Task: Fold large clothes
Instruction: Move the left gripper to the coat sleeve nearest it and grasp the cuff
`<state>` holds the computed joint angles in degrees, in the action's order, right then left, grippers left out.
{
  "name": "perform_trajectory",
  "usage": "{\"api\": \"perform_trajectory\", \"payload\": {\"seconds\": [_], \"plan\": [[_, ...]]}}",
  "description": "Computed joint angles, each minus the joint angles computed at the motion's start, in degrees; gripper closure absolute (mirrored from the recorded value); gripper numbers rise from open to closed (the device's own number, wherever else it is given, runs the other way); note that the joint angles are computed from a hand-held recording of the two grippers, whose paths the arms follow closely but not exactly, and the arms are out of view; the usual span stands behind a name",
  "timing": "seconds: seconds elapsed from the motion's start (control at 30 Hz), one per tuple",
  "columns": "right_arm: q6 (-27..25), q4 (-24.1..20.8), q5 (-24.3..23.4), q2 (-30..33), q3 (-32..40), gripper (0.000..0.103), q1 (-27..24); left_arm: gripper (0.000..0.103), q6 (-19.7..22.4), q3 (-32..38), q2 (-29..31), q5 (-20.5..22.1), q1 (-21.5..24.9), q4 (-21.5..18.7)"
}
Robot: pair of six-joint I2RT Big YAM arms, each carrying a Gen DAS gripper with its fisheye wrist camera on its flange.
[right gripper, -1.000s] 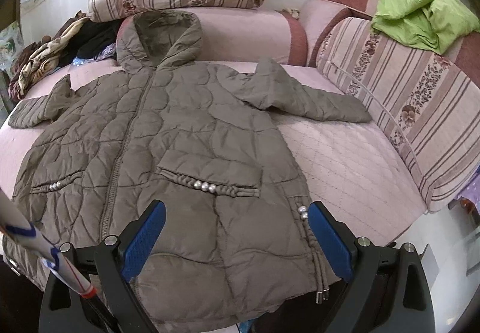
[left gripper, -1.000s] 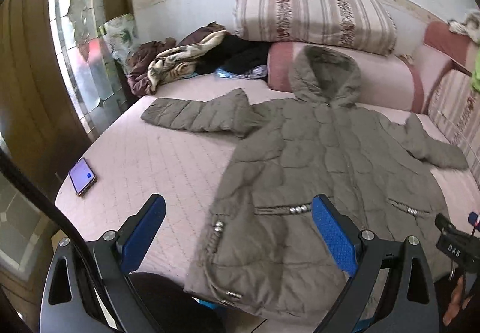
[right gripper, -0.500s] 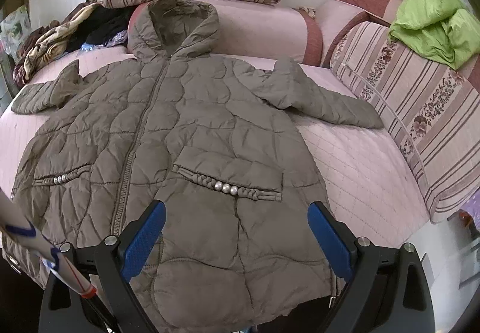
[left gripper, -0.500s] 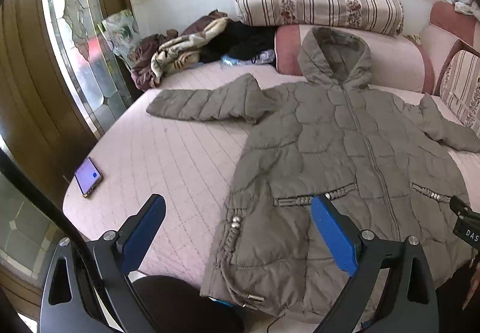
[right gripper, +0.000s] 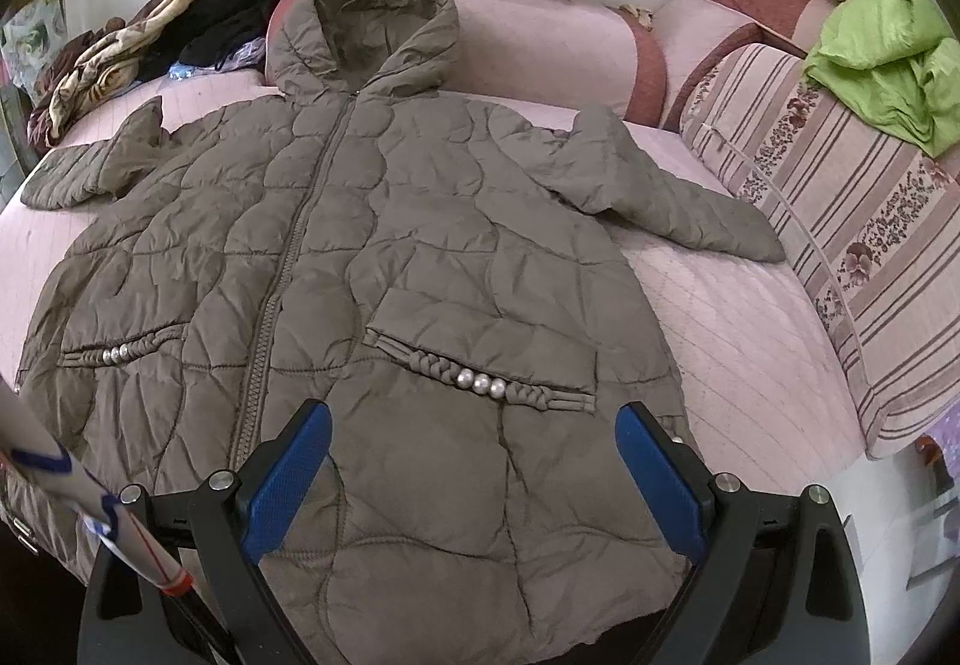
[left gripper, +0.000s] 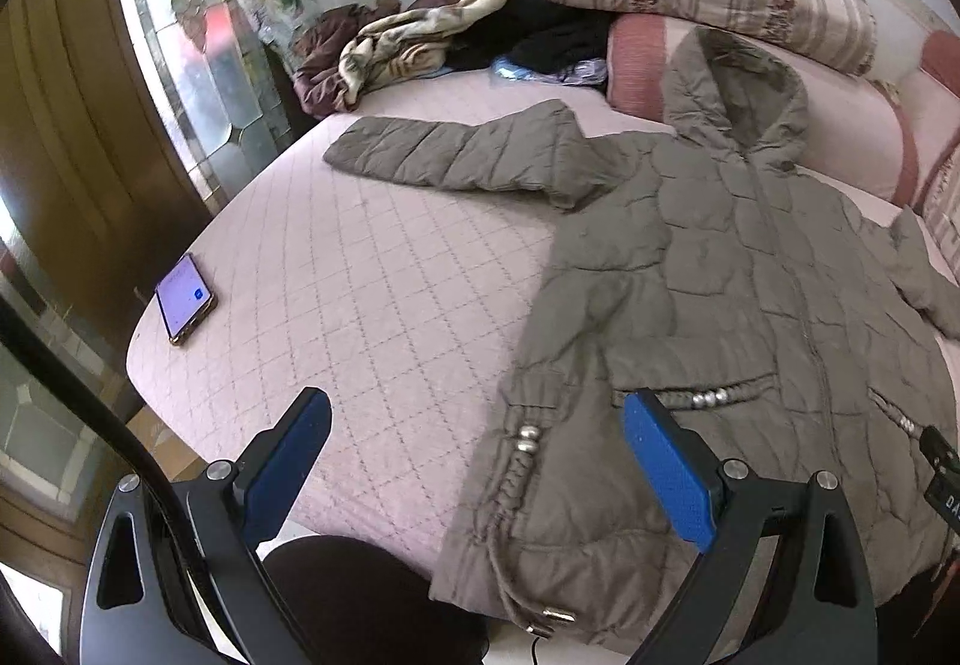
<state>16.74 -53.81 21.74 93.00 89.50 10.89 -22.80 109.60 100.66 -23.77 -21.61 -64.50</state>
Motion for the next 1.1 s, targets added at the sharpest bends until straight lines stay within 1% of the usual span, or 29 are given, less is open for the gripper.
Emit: {"api": "perform_trajectory", "payload": {"seconds": [0.13, 0.27, 0.4, 0.47, 0.6, 0.73, 0.8, 0.93, 1.1], "plan": [[-0.13, -0.27, -0.28, 1.31, 1.3, 0.005, 0.17, 0.006, -1.67, 1.38, 1.12, 1.13, 1.7, -1.49], [-0.44, -0.88, -0.54, 2.91, 2.79, 0.005, 0.42, 0.006, -3.18, 3.14, 2.58, 0.9, 3.5, -2.93], [-0.57, -1.81, -0.89, 5.02, 4.87, 0.005, 0.44, 0.006, -4.38, 5.52, 4.32, 1.84, 5.68, -4.22], [-0.61, -2.16, -0.92, 5.79, 5.62, 0.005, 0.47, 0.006, -4.82, 6.92, 5.34, 1.62, 6.62, -4.81], [-0.86, -3.04, -1.33, 8.01, 7.87, 0.005, 0.51, 0.006, -4.88, 10.33, 8.1, -0.01, 8.1, -6.37], [-1.13, -3.98, -1.77, 10.08, 10.15, 0.005, 0.64, 0.006, -4.58, 12.89, 10.37, -1.44, 9.15, -7.06], [-1.3, -4.25, -2.03, 10.96, 11.2, 0.005, 0.74, 0.006, -4.28, 15.55, 12.35, -2.29, 9.76, -8.37], [-1.54, -4.44, -2.79, 12.46, 12.9, 0.005, 0.87, 0.006, -3.84, 19.23, 14.82, -2.68, 10.78, -9.38], [-2.03, -4.4, -2.88, 13.9, 14.53, 0.005, 1.33, 0.006, -2.84, 22.02, 17.06, -3.06, 11.69, -9.4]]}}
